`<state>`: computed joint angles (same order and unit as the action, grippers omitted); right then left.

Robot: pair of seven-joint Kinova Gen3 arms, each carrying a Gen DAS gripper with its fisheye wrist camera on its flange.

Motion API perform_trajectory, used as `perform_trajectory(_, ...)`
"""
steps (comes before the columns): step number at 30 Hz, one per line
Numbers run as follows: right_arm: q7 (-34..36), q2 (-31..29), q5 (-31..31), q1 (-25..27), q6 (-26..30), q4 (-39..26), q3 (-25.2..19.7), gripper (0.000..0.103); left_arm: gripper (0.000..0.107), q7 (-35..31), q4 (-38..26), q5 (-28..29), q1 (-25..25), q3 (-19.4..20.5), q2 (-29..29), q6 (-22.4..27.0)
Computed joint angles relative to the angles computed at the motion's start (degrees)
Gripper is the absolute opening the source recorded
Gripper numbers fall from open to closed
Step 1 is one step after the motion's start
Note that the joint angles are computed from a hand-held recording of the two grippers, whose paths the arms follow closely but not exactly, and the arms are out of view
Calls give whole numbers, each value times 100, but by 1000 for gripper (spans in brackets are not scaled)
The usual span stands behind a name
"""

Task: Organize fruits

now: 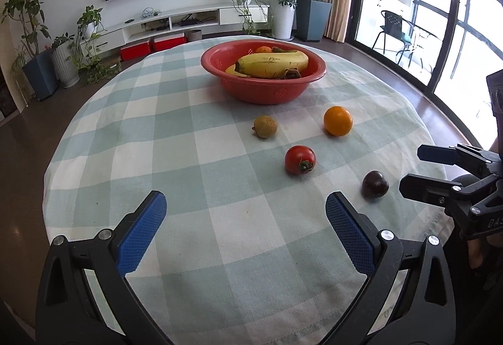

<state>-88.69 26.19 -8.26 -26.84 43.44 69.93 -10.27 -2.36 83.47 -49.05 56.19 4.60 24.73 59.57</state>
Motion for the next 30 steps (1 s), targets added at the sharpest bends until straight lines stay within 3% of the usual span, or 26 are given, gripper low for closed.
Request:
perform_trajectory(18, -88, 434, 360, -329, 684, -607, 129, 54, 102, -158, 212, 148, -158, 77, -122, -377)
perform_trajectory(27, -74, 532, 586, -510, 791, -708, 200, 44, 103, -652, 42, 522, -336, 59, -19, -464)
perform_trajectory(30, -39, 534, 612, -514, 750, -694, 194, 37, 103, -684, 21, 593, -353, -1, 3, -513)
